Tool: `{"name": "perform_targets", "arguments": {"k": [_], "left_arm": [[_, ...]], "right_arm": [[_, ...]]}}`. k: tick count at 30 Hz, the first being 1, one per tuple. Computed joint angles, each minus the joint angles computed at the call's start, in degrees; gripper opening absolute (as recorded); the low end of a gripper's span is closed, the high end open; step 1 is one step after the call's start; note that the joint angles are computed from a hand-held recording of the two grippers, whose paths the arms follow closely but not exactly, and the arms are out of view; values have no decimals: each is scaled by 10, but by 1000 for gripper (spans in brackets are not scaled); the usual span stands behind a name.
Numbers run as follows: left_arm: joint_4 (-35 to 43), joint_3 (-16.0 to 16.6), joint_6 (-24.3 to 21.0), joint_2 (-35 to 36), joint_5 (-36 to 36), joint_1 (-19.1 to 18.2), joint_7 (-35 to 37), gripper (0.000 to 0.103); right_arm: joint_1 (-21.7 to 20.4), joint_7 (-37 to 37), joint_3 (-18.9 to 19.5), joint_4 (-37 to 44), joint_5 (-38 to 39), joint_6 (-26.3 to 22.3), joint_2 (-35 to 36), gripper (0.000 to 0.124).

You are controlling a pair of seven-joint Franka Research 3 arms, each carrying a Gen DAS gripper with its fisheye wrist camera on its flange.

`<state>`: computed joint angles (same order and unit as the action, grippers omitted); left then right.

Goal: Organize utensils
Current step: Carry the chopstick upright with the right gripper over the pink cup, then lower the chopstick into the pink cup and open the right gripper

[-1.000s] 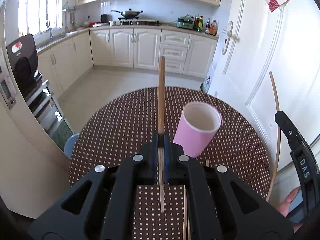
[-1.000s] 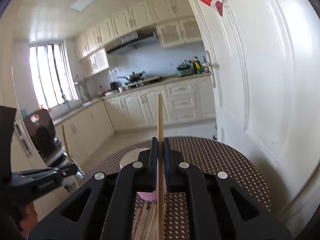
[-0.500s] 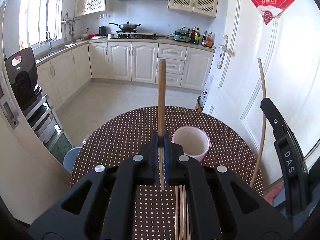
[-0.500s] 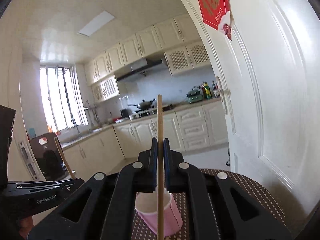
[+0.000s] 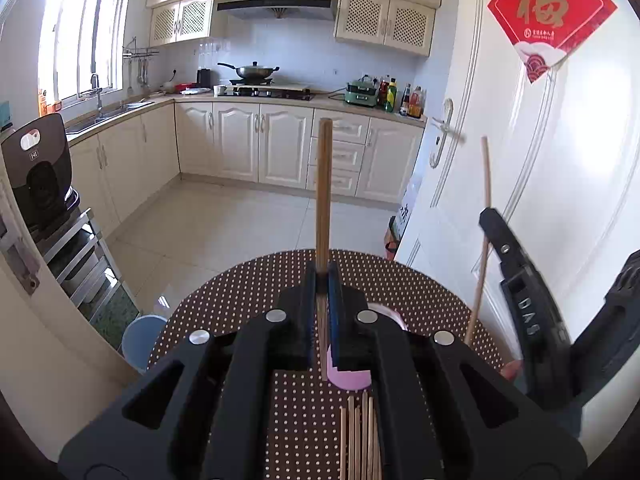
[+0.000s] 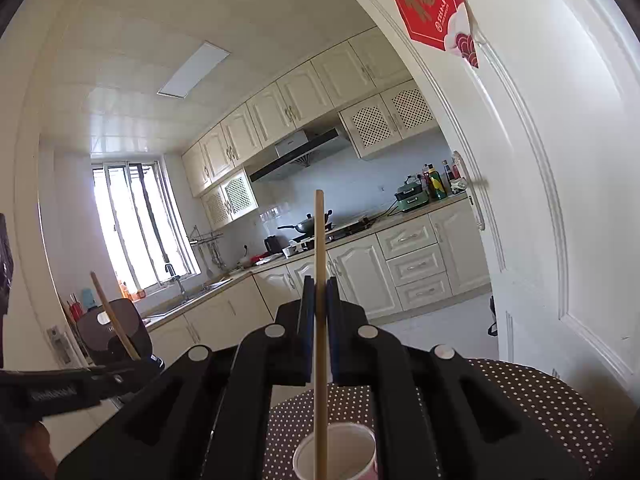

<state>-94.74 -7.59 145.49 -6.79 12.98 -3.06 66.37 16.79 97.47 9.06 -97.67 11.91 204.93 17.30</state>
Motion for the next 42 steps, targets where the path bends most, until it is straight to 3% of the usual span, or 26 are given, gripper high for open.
{"name": "perform_targets", "arguments": {"k": [5,11,24,30,42], "left_arm": [[21,2,6,14,-11,1,2,6],[54,6,-1,34,-48,1,25,6],[102,1,-6,68,-54,2,15,6],[112,-2,-18,90,-61,0,18,6],[99,-3,-9,108,-65,1,30,6]], "right_arm": [[60,-77,-49,45,97,16,36,5],[39,-80,-26,84,97,9,66,5],[54,-120,-41,156,125,-6,118,5],[97,-180,-85,190,193,8,145,5],[131,-296,-110,267,297,-3,195,5]]}}
